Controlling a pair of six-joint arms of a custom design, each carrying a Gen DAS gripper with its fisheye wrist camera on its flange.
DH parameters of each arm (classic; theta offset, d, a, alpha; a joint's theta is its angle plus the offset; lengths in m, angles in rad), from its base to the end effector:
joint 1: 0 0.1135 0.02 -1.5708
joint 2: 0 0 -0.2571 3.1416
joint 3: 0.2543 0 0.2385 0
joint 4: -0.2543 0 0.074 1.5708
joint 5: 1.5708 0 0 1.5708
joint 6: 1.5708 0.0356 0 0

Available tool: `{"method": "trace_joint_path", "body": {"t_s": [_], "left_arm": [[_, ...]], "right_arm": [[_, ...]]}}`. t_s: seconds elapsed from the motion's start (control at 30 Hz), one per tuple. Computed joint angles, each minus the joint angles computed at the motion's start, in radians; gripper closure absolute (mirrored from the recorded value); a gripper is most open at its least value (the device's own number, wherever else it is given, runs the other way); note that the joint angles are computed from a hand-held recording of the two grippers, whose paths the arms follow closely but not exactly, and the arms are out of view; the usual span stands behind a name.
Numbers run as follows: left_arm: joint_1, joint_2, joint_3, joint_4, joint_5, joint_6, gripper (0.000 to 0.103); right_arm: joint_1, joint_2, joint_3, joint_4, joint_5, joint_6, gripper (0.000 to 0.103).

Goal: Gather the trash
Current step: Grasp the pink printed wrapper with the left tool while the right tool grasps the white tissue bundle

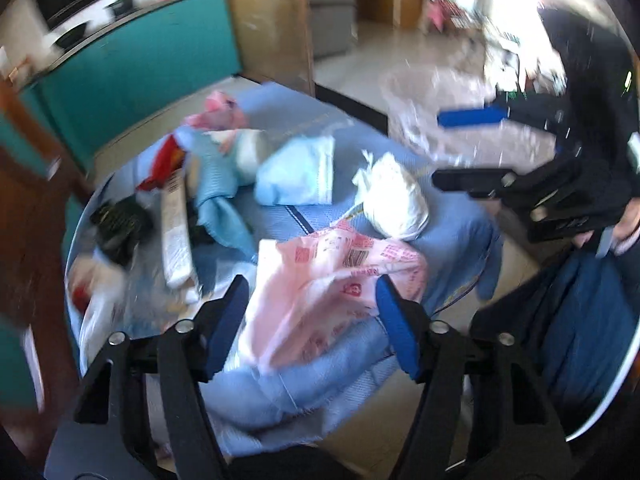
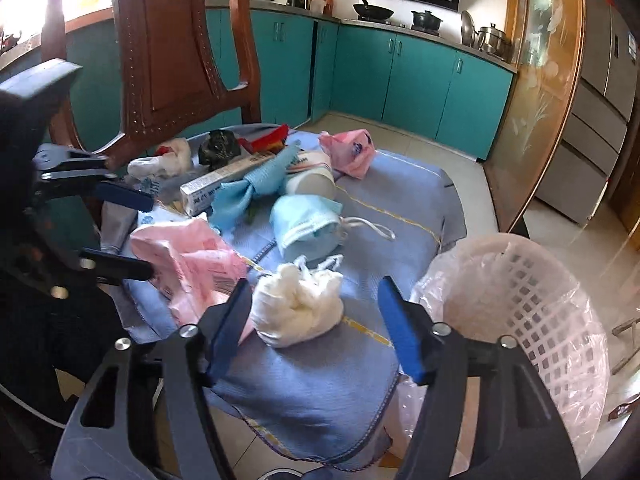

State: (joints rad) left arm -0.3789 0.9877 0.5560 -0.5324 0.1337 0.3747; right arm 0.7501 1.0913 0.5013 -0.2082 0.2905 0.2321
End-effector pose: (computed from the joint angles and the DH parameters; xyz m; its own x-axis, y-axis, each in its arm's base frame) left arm 0.1613 -0.0693 0.1962 -0.5503 0.6095 -0.5707 0.6862 0.7195 0.1068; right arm 0.1548 0.1303 0.1856 -0.6265 -0.2825 -0.7265 -0.3728 0.9271 -0.0391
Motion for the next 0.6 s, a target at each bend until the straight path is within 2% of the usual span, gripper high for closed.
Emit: {"method": "trace_joint_path", "body": {"t_s": [0.03, 0.13, 0.27, 0.3, 0.47, 0.53, 0.57, 0.6], "left_arm": [[-0.01, 0.028, 0.004, 0.012, -0.015, 0.002, 0.053], [-0.009, 0.117, 0.003, 0.068, -0.039, -0.002, 0.067], [0.052, 0.159, 0.018, 0.088, 0.006, -0.018, 0.08], [0.065, 0.152, 0.021, 0.084, 0.016, -0.021, 0.085], [0.162, 0.084, 0.021, 0.073, 0.071, -0.013, 0.095], [0.203, 0.052, 0.024, 0.06, 0.104, -0.013, 0.096], [0.216, 0.045, 0.025, 0.06, 0.12, -0.015, 0.096], [0.235, 0.025, 0.019, 0.053, 0.143, -0.014, 0.097]], "right_arm": [[-0.02, 0.012, -0.003, 0.003, -0.021, 0.004, 0.036], [-0.051, 0.072, 0.0, 0.039, -0.074, -0.005, 0.036], [-0.034, 0.202, 0.042, 0.084, -0.066, -0.002, 0.036], [-0.027, 0.233, 0.055, 0.089, -0.054, -0.001, 0.036], [-0.048, 0.296, 0.082, 0.109, -0.085, 0.015, 0.038], [-0.048, 0.31, 0.088, 0.112, -0.089, 0.022, 0.045], [-0.047, 0.313, 0.088, 0.116, -0.094, 0.024, 0.055], [-0.045, 0.312, 0.087, 0.122, -0.095, 0.027, 0.059]]}}
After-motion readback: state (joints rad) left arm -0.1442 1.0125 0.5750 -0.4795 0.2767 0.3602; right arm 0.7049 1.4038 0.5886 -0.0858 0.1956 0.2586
